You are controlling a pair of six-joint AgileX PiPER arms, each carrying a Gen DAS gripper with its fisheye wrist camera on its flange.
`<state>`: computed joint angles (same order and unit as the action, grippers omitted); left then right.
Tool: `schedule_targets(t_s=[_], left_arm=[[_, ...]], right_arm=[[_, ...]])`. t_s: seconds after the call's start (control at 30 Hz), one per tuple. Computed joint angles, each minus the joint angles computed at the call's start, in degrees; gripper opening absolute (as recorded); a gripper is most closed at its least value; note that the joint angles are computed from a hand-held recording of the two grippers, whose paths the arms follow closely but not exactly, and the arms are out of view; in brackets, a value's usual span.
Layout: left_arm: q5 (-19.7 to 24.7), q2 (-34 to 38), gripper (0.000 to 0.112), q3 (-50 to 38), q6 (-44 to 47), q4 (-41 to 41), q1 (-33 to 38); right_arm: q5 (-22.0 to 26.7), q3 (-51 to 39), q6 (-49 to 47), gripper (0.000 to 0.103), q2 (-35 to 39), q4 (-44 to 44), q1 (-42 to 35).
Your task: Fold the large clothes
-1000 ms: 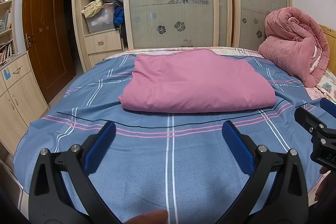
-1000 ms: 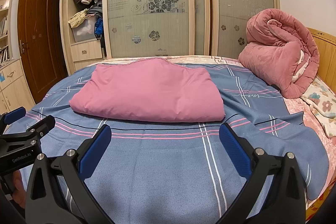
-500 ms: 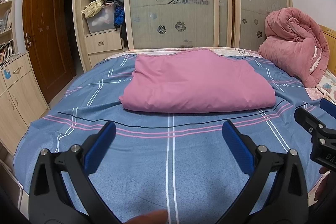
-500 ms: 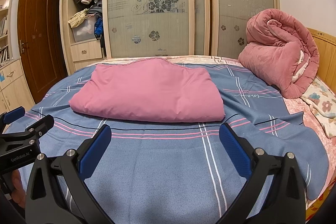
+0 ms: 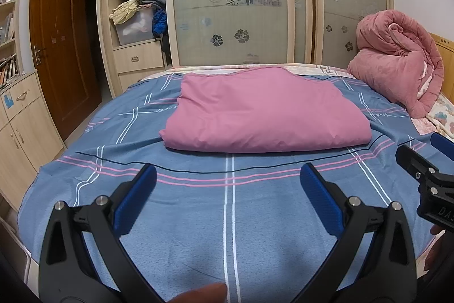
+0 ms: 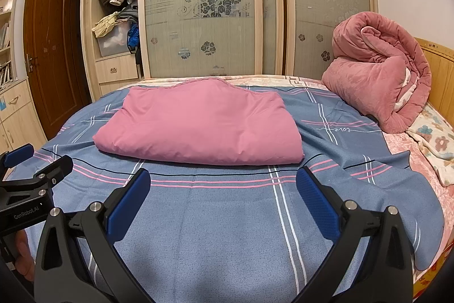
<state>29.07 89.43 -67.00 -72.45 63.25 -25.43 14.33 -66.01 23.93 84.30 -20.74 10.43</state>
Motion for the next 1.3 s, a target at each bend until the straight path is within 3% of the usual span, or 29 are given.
schedule_targets(t_s=[1.3], left_arm=[[-0.55,-0.08,0.101,-0.6,2.14,-1.77,0.56]], right_arm=[[-0.33,0.29,-0.05,0.102,-0.1,-0.1,-0.28]])
